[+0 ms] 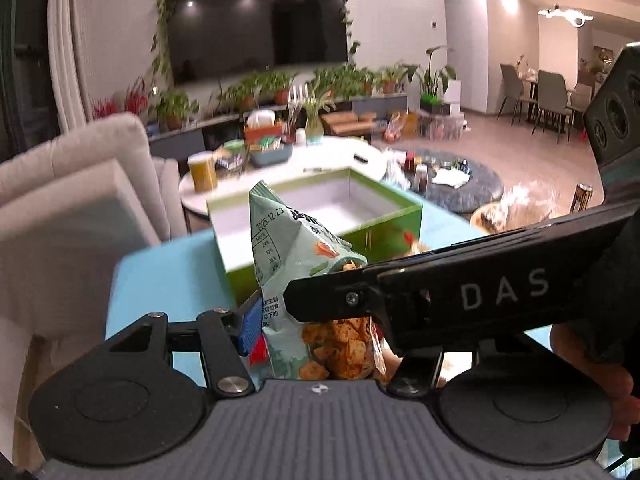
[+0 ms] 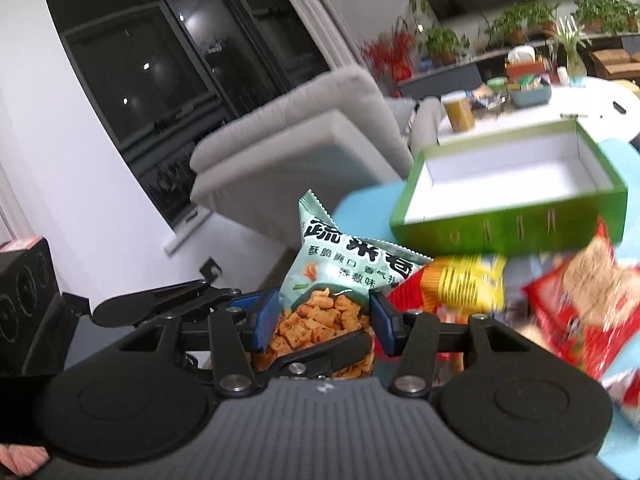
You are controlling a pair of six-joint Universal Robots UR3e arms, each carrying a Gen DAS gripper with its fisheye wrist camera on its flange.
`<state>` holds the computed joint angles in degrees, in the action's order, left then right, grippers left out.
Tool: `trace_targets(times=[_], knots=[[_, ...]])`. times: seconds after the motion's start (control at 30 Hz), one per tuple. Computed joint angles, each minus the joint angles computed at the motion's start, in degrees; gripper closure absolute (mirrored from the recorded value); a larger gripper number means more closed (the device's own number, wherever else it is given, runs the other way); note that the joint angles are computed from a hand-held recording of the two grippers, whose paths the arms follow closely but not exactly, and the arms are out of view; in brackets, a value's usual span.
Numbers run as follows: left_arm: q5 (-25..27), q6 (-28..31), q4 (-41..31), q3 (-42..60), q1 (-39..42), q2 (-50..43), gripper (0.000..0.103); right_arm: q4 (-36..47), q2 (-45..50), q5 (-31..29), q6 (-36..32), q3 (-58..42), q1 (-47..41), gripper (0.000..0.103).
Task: Organize snacks
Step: 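Carry the snack bag over the green box and release it inside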
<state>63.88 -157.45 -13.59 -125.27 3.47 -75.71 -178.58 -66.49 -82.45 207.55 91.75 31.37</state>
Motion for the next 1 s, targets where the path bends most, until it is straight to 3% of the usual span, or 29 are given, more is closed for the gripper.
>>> trace_targets(times=[0.33, 0.73, 1.0], knots=[[5.79, -3.66, 4.13, 15.24, -7.09, -14.85, 0.048, -1.11, 3.77, 0.75, -3.19, -6.5, -4.24, 0.006], [9.99, -5.49, -1.79, 45.1, -10.58, -39.43, 0.048, 6.16, 15.46, 5.65, -3.28, -24.47, -11.41, 0.006], [10.14, -6.25, -8.26, 60.8, -10.27, -51.95, 0.048, 13.55, 24.86, 7.44, -3.09, -37.94, -13.54, 0.006]])
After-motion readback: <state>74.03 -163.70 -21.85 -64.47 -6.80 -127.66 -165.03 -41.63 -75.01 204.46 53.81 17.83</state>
